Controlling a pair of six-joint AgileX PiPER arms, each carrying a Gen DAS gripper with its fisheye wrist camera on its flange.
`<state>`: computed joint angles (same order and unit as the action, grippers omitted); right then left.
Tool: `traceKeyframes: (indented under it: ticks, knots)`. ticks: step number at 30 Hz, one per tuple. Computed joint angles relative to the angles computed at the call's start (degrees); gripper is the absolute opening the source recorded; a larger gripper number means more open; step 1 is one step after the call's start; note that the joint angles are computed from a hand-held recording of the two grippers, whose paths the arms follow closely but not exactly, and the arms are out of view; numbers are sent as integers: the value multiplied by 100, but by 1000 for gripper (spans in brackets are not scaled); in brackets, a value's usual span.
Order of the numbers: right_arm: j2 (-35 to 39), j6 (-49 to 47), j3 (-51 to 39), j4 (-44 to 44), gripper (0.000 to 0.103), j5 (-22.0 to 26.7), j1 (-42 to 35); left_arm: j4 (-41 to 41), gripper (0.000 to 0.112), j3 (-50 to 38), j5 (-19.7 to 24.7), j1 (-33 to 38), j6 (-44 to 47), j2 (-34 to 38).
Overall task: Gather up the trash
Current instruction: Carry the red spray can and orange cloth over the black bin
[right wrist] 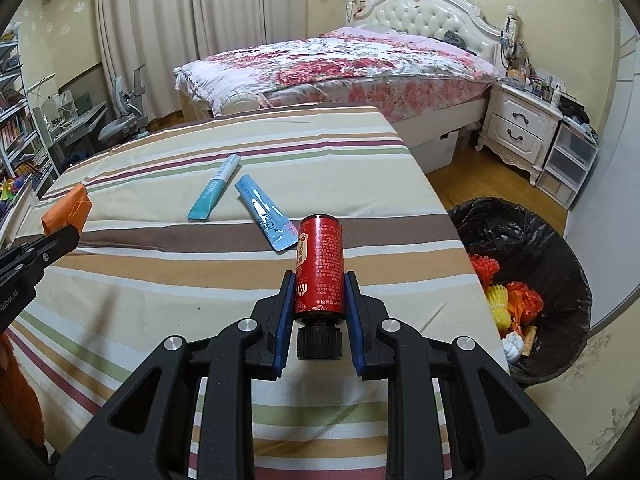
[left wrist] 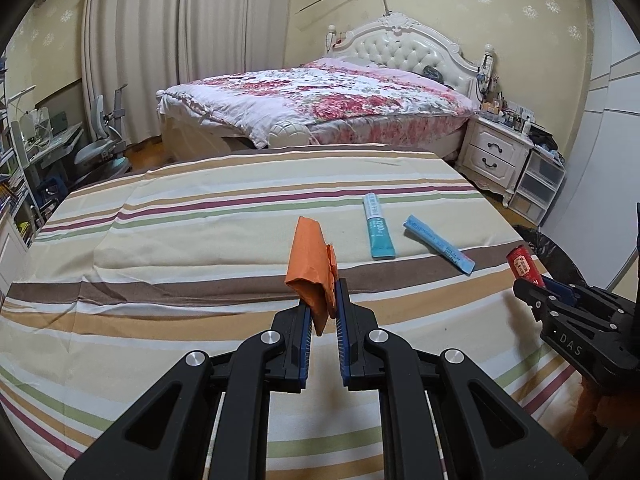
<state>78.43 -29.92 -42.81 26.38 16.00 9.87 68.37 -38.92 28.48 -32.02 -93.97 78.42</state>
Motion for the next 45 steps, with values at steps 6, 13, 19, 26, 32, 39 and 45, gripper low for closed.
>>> traceKeyframes:
  ticks: [6, 13, 19, 26, 32, 39, 45]
  knots:
    - [-33, -481, -49, 397, 23, 25, -370, 83, 12, -436, 104, -309, -9, 360]
    - [-1, -1139, -153, 918, 23, 67, -996, 88, 12, -1059, 125, -606, 140, 858]
    - [185, -1747, -408, 1388, 23, 110, -1740, -4, 12, -1853, 32, -834, 500, 1452]
    - [573, -2156, -786, 1667, 23, 110, -2445, -502, 12, -2912, -142, -1027, 1306, 2255]
    - [1017, -2245, -1153, 1761, 23, 129, -2798, -1150, 12, -3962, -108, -1190, 2234, 3036]
    - [1430, -2138, -1495, 1673, 23, 55, -3013, -2047, 12, -5244, 115, -1232, 3372, 3916]
    - [1742, -2095, -1768, 1649, 23, 76, -3215, -2577, 13, -6242, 444, -1309, 4113, 4578]
